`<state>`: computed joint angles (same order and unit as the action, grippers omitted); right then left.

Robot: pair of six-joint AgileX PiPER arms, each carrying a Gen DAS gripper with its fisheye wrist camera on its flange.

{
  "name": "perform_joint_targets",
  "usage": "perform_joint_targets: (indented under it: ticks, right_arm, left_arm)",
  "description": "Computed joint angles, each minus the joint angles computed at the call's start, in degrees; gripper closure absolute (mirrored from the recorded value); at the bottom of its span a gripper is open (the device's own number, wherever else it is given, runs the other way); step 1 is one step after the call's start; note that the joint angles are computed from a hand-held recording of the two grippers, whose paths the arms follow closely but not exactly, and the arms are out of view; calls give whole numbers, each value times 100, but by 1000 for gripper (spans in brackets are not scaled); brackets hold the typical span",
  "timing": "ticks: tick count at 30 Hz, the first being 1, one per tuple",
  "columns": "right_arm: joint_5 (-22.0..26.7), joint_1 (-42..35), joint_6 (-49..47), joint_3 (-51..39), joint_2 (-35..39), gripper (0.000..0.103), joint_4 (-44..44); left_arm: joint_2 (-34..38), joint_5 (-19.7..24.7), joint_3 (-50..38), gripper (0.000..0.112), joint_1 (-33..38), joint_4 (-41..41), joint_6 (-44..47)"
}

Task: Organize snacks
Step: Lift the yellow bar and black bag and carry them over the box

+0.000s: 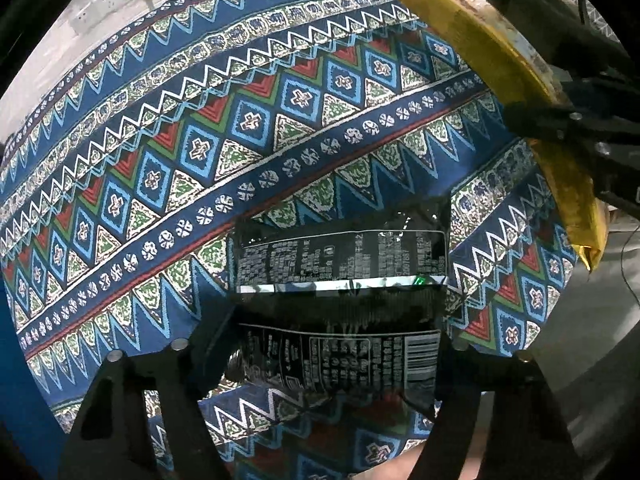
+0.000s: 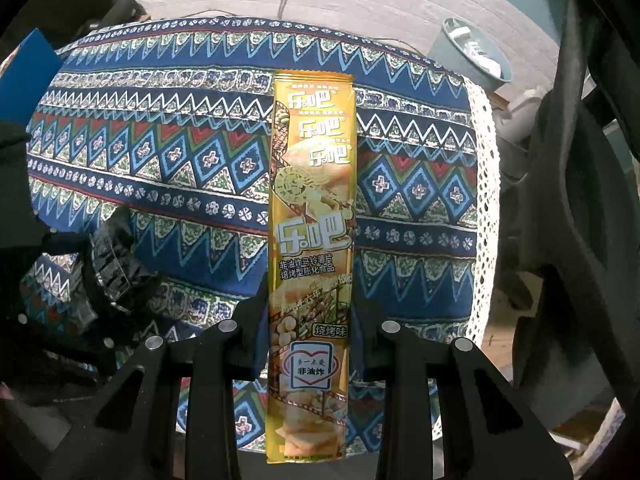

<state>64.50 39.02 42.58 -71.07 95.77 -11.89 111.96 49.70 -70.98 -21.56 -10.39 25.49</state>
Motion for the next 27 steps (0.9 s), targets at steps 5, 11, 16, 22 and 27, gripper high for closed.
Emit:
perform_joint_targets:
  ticks: [5, 11, 16, 22, 27]
  right_arm:
    - [7, 44, 23, -102, 52, 73, -22]
    - [62, 123, 52, -258, 131, 73, -92]
    - [94, 184, 84, -390, 156, 73, -158]
    - [138, 241, 97, -581, 156, 73, -209]
    - [224, 333, 98, -877, 218, 73, -309]
  left_arm:
    - [-171, -196, 138, 44, 12, 63, -12]
    - [-408, -419, 378, 45, 61, 116, -10]
    - [-656, -532, 441, 45, 236, 222, 113]
    - [-895, -360, 190, 45, 722, 207, 481]
    - [-969, -120, -338, 45, 1333, 158, 1099]
